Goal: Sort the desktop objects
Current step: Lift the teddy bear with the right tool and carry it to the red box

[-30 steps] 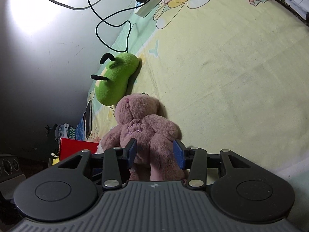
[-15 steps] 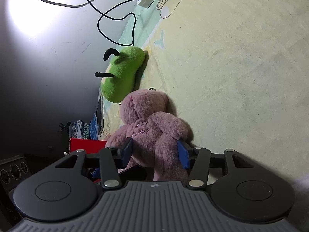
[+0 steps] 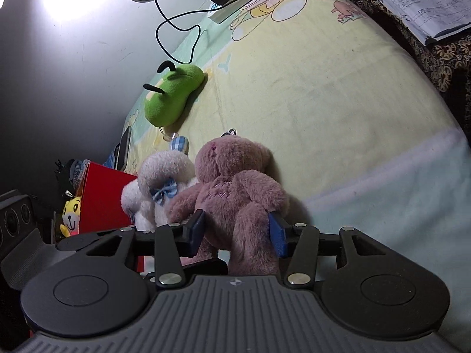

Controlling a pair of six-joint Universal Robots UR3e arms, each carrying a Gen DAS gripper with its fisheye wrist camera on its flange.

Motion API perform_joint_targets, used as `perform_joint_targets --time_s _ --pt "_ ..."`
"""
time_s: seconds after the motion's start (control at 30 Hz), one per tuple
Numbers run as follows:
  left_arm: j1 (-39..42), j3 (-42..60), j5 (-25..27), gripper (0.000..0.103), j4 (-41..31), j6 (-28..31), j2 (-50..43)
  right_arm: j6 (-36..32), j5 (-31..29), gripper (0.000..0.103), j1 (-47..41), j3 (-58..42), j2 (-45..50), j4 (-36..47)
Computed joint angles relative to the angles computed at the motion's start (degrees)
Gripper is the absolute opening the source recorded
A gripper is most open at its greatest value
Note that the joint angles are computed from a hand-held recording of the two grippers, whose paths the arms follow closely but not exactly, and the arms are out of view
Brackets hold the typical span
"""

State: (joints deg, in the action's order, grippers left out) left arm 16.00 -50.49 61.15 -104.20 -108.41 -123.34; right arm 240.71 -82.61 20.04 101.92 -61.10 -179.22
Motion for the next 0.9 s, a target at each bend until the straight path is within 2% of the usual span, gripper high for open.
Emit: perform_joint_targets --time_s 0.17,0.27,0.33,0.37,0.4,0.47,0.6,0.67,0.8,0.9 --pt "1.23 -5.39 3.19 0.059 -0.76 5.19 2.63 0.48 -2.96 0.050 3.96 0.82 -2.63 4.09" --pt "1.11 -6.67 3.41 0.060 2.12 3.12 2.10 0.87 -4.41 0.051 5.06 0.91 -3.29 5.12" --pt "1.11 -4.62 3.18 0.062 1.56 1.58 0.26 1.74 -6.32 0.053 5.40 1.71 -3.81 3.96" --pt "1.07 -3.61 3.06 0.065 1.07 1.19 -0.58 2.06 -8.08 0.056 5.82 1.71 -4.10 4.15" --pt "1.00 -3.51 3.02 0.067 1.42 0.75 -0.97 1.69 -9.31 0.064 5.99 1.20 -4.02 4.84" --pt "0.48 -5.14 3.55 0.067 3.60 0.18 -0.74 0.05 -10.63 0.066 6.14 -0.94 -2.88 7.28" --pt "-0.19 -6.13 2.96 0.067 4.59 0.32 -0.74 -3.05 -10.58 0.066 5.89 -4.92 0.82 9.61" --pt "-0.75 -6.57 2.58 0.068 5.80 -0.20 -0.80 -3.31 -8.29 0.065 5.05 -5.45 2.33 8.18" --pt "-0.79 -3.03 1.64 0.067 2.47 -1.63 -3.34 -4.33 -9.31 0.063 5.78 -8.77 3.92 11.13" --pt "-0.78 -4.48 1.42 0.065 1.86 -0.83 -2.26 -3.60 -7.52 0.060 5.15 -6.79 2.82 10.06"
